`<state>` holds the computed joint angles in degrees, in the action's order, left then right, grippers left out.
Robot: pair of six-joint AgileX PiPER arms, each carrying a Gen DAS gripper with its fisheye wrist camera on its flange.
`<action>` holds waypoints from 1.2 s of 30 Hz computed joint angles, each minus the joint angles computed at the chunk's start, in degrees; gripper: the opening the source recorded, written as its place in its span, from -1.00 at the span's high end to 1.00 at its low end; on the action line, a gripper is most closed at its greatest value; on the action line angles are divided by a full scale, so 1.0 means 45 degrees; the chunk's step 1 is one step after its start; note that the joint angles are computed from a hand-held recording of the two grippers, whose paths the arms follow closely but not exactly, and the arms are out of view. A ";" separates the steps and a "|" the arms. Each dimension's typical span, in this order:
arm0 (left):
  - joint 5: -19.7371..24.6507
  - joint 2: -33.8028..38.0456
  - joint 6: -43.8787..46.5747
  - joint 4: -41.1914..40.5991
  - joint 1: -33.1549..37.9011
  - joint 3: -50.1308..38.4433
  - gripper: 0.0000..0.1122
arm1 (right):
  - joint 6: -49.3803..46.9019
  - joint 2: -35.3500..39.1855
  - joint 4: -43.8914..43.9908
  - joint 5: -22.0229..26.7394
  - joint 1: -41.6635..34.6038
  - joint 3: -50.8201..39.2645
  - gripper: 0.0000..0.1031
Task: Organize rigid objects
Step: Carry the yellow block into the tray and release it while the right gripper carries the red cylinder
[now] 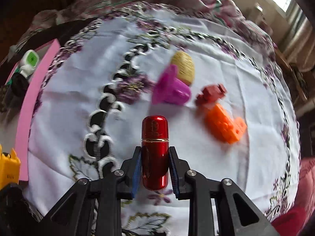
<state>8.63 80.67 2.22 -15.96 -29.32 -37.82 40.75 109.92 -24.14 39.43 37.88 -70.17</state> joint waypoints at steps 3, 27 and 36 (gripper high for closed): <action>0.0186 -0.0744 -0.0221 0.0192 0.0749 0.0466 0.47 | 0.1354 0.0699 -0.1907 0.0421 0.1227 -0.1009 0.51; 0.1559 -0.3391 0.0753 0.0287 0.6426 0.2345 0.47 | 0.3900 0.0964 -0.6359 -0.0382 0.2547 -0.1664 0.51; 0.2058 -0.4125 0.1739 -0.0249 0.7964 0.2757 0.47 | 0.4044 0.1185 -0.6828 -0.0224 0.3054 -0.2127 0.51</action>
<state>17.89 62.11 10.05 -17.08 6.52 -25.41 58.95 115.25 -54.86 38.42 51.62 -79.75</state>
